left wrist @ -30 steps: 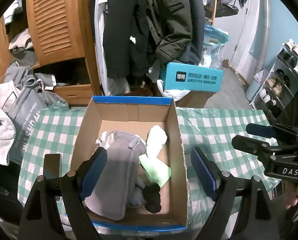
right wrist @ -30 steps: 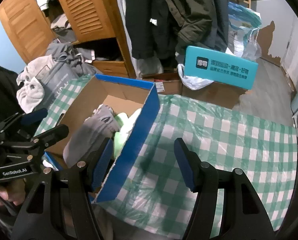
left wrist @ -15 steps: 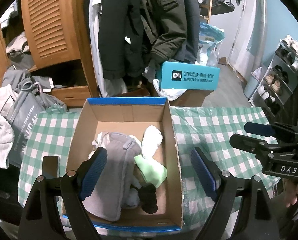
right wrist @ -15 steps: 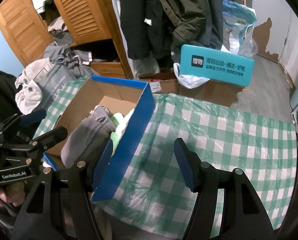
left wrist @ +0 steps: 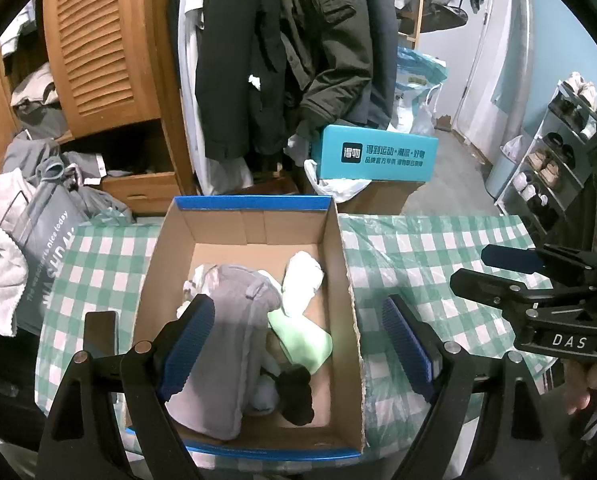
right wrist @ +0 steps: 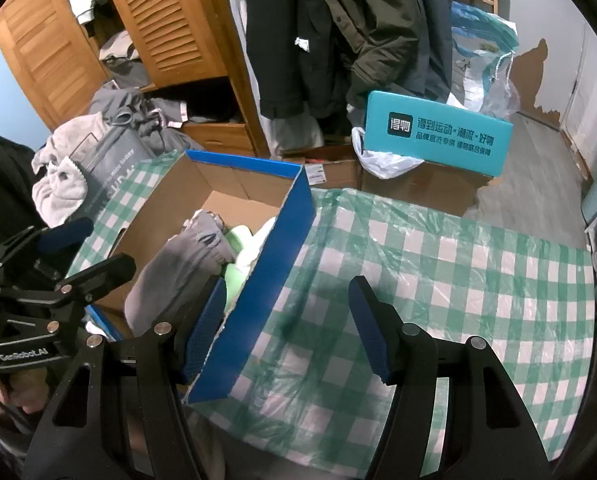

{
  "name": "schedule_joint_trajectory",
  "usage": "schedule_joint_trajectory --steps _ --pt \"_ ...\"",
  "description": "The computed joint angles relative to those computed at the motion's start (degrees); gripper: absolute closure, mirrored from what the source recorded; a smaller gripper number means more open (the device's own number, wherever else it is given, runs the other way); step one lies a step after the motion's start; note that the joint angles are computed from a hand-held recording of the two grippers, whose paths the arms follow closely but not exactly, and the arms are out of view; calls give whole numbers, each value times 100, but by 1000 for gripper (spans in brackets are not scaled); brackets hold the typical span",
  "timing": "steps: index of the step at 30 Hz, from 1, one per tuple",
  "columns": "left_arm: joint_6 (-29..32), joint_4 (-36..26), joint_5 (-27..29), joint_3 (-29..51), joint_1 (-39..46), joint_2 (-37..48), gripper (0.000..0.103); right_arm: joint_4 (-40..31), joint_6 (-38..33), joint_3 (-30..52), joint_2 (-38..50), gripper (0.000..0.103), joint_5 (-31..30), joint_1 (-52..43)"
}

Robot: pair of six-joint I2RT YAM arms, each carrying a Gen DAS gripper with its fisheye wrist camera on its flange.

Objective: Organize soft objects

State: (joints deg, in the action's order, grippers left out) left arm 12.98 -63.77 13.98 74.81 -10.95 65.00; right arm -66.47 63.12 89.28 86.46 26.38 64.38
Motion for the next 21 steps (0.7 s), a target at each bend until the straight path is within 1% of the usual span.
schedule_joint_trajectory --steps 3,21 --pt "10 -129 61 86 -2 38 16 -18 -21 12 -2 40 11 4" --pt "-24 -144 7 92 -108 3 16 -24 6 51 34 40 18 14"
